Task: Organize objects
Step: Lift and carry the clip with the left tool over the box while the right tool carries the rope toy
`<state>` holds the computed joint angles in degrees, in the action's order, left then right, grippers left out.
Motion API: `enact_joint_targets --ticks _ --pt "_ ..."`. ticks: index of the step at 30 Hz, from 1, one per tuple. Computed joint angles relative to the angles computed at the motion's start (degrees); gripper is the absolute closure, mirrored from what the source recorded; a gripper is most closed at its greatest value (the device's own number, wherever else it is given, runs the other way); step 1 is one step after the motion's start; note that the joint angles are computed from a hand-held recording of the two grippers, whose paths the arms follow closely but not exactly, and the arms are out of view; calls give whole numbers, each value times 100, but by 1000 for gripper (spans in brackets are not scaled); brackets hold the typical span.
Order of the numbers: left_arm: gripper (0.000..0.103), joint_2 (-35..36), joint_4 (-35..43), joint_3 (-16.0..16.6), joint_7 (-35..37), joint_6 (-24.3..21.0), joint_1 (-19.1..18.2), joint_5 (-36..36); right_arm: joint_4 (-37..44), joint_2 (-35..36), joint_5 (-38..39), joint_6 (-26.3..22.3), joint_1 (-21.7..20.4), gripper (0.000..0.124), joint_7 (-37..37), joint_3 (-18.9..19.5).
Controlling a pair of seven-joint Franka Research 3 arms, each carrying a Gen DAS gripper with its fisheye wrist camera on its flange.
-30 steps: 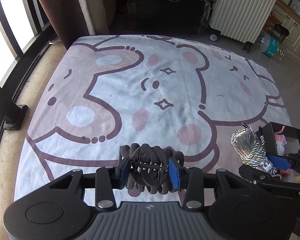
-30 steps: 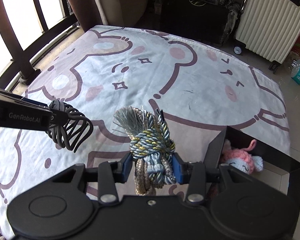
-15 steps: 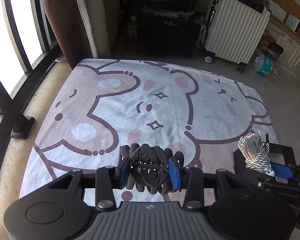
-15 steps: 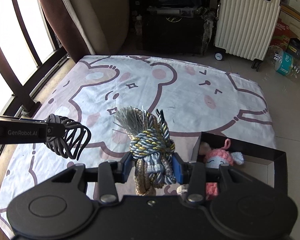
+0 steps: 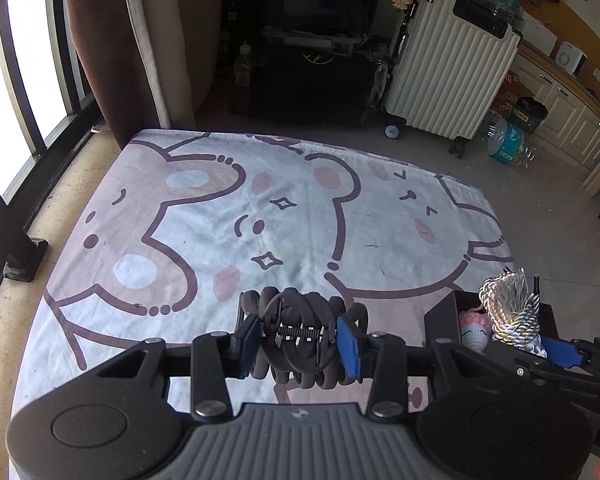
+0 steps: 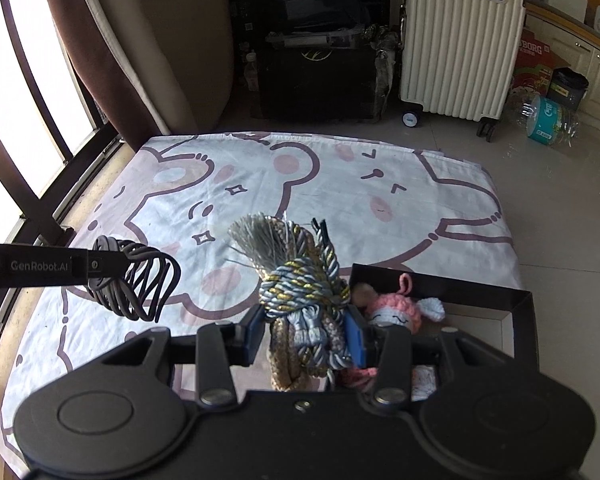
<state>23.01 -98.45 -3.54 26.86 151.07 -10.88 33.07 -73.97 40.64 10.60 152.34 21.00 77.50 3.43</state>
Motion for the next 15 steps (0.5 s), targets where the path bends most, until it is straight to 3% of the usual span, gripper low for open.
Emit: enact_joint_targets --ticks 15 --pt "61 488 606 -106 189 288 -152 -301 -419 -227 153 307 -265 80 183 -99"
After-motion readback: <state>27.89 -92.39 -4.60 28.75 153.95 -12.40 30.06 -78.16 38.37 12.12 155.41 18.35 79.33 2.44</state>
